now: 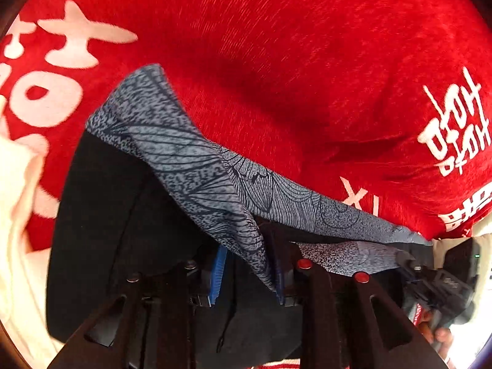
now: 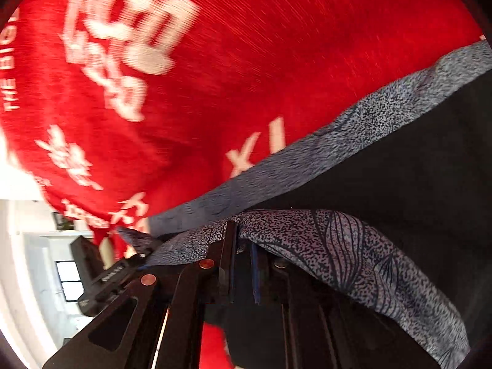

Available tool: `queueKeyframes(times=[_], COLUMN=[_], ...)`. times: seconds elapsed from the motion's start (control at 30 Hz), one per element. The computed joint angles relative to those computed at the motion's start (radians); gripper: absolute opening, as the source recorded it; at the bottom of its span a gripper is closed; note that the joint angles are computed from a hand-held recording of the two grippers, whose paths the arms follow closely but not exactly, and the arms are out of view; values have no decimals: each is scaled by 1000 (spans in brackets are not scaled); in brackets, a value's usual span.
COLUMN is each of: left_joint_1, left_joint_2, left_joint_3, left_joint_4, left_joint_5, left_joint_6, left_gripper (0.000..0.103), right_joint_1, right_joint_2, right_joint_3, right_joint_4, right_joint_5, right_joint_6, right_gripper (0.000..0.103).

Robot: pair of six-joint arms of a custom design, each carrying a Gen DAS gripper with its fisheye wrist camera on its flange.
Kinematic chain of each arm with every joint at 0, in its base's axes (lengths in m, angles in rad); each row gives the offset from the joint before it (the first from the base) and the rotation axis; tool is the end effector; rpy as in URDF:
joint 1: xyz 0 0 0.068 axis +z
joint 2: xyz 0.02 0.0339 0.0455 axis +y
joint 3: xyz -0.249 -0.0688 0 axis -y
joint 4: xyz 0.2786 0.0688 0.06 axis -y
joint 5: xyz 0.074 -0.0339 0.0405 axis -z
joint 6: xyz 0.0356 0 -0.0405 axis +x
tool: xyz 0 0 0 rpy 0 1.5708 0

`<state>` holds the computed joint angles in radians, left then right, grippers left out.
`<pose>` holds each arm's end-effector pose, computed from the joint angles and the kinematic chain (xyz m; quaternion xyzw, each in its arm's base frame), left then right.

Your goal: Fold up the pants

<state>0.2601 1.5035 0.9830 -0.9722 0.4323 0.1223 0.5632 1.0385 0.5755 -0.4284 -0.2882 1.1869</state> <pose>0.2774 0.0584 0.1694 -0.0588 0.9742 -0.2032 0.0782 0.1955 0.1354 0.1732 0.2407 0.9028 0.3399 0.1074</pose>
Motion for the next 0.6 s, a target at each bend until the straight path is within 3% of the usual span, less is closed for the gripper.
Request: queueKeyframes(times=[0.1, 0.13, 0.17, 0.2, 0.23, 0.27, 0.33, 0.37, 0.4, 0.53, 0.6], left_joint_1=[14, 24, 29, 34, 54, 76, 82, 75, 63, -82, -251], left_joint_2=[32, 22, -9, -39, -100, -127, -137, -155, -174, -333, -434], left_joint_3=[71, 86, 91, 87, 82, 87, 105, 102, 94, -3, -67], left_joint_4=[-93, -120, -126, -120, -103, -118, -151, -171, -188, -247, -284], left_joint_5=[18, 18, -13, -40, -81, -82, -109, -133, -147, -193, -190], left_joint_6=[61, 85, 95, 98, 105, 136, 163, 175, 188, 183, 97], left_gripper=[31, 37, 50, 81, 87, 87, 87, 87, 87, 87, 87], right_joint_1=[-8, -12, -17, -31, -39, -43, -47, -44, -43, 10, 65], right_joint_2=[75, 90, 96, 100, 101, 100, 96, 84, 66, -65, -186], right_joint_3=[19, 25, 26, 26, 30, 33, 54, 69, 77, 149, 172], right_joint_4=[-1, -2, -1, -2, -7, -13, -34, -55, -72, -251, -414], right_joint_5=[1, -3, -6, -17, -26, -31, -35, -27, -21, 73, 142], right_joint_6=[-19, -22, -18, -23, -21, -20, -17, -15, -16, -20, 0], right_gripper=[10, 10, 10, 10, 11, 20, 47, 68, 77, 80, 80])
